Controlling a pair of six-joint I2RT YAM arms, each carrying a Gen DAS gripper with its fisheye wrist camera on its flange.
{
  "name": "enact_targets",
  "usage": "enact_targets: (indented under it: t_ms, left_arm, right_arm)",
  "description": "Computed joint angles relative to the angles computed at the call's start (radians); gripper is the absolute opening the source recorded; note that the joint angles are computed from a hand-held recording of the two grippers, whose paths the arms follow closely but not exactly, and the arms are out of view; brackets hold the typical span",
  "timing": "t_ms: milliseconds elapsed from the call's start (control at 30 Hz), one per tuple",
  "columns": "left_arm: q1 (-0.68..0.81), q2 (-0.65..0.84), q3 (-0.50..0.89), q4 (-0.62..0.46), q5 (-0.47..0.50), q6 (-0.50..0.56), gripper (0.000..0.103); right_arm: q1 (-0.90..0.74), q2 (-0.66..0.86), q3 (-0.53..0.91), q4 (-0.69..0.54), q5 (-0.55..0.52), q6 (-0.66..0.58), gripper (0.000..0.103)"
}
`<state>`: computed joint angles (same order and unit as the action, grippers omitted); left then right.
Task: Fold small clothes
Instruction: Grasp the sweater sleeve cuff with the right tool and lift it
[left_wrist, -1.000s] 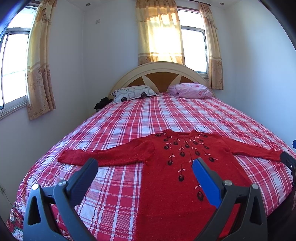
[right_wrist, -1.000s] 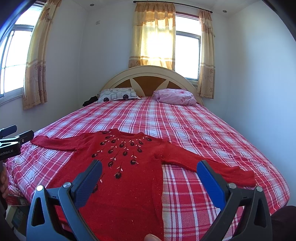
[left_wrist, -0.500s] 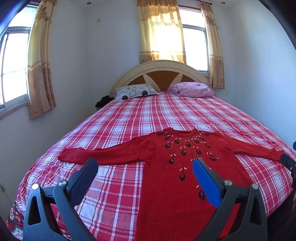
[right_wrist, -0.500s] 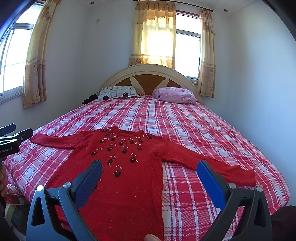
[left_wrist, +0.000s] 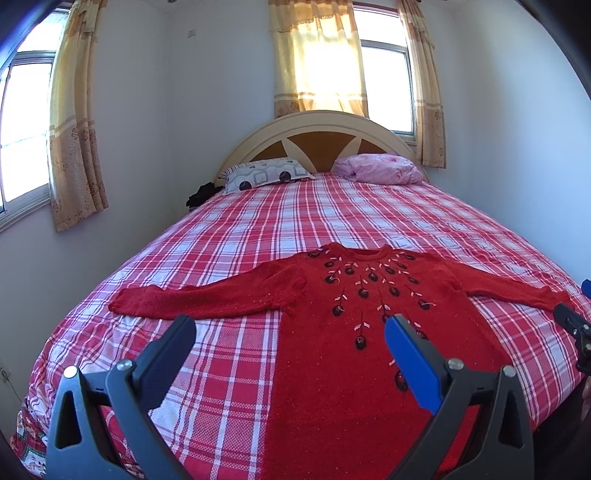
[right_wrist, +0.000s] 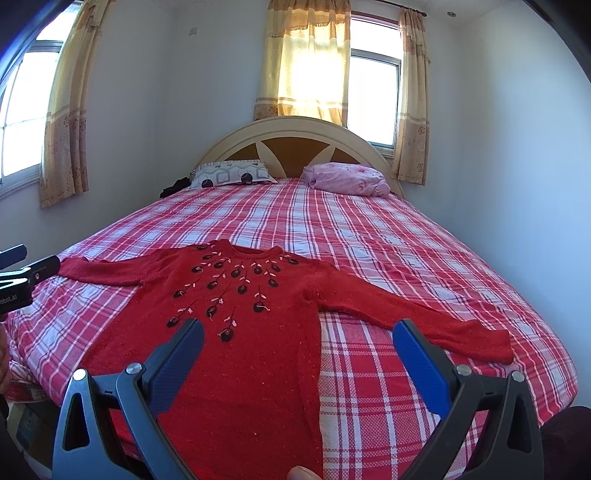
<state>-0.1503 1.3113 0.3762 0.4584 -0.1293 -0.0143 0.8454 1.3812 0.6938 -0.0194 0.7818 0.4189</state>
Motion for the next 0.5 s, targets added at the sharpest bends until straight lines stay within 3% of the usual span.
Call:
enact_targets:
  t_ms: [300,500]
  left_arm:
    - [-0.052,0.126,0.031,0.033,-0.022,-0.016,0.103]
    - [-0.067,0.305,0.109,0.063,-0.034,-0.017,0.103]
  right_arm:
    - [-0.107,0.049,-0.028,0.024,-0.054,-0.001,0.102]
    - [-0.246,0.030,-0.111,0.130,-0.156,-0.019,0.102]
